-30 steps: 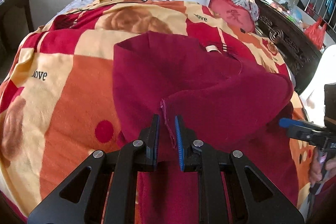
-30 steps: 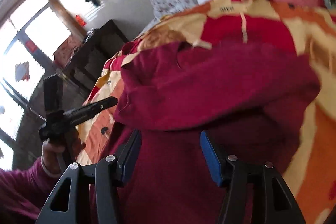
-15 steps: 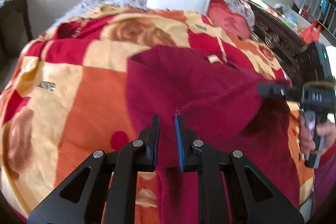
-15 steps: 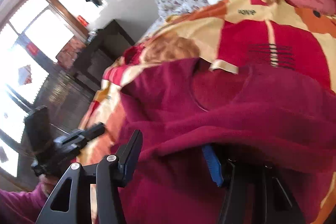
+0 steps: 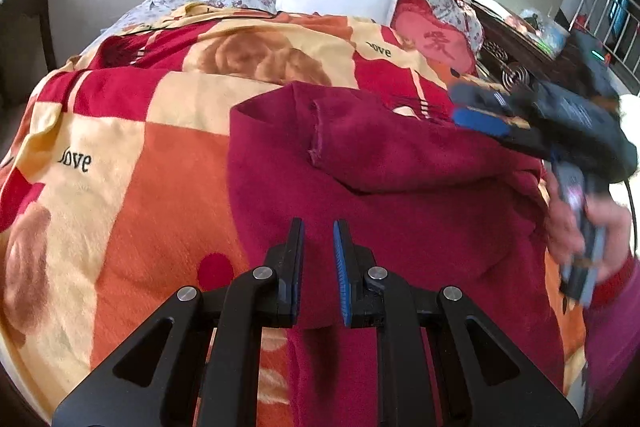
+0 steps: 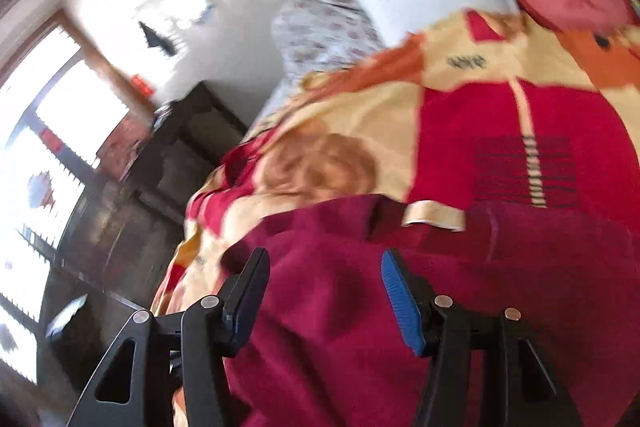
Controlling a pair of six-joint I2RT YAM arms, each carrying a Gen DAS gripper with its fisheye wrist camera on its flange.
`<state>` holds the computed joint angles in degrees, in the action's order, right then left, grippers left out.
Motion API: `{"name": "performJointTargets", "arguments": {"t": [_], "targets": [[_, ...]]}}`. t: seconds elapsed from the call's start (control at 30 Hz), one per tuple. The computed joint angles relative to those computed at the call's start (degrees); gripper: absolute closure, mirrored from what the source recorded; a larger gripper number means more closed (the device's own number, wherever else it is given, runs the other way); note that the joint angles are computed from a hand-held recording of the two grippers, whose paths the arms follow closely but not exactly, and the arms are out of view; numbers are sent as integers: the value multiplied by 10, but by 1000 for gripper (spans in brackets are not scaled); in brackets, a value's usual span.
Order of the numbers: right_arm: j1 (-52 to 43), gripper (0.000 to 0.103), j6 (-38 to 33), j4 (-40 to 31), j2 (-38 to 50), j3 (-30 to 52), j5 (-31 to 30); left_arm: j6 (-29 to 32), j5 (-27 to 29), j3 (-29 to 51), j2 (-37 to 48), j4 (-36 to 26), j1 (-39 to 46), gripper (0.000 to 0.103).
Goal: Fold small clothes
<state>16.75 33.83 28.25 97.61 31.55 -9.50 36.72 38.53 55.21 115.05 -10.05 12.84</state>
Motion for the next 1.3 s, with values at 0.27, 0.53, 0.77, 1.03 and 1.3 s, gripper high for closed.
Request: {"name": "performJointTargets", "arguments": {"t": [0.27,0.53,0.77,1.03,1.3], "targets": [[143,47,-140,-125,134,123,219,-8,-1,11,14,-12,13,89],[111,100,-134,-88,107,88,174,-12,16,23,8,-24,37,89],[134,99,-127,-90,-42,20,168,-33,40,41,5,-43,57,89],[154,45,-148,-146,135,134,249,-4,32,25,-11,-57,62,89],[128,96,-169,-118,145,131,204,-6,35,33,-2,-63,66,89]]}}
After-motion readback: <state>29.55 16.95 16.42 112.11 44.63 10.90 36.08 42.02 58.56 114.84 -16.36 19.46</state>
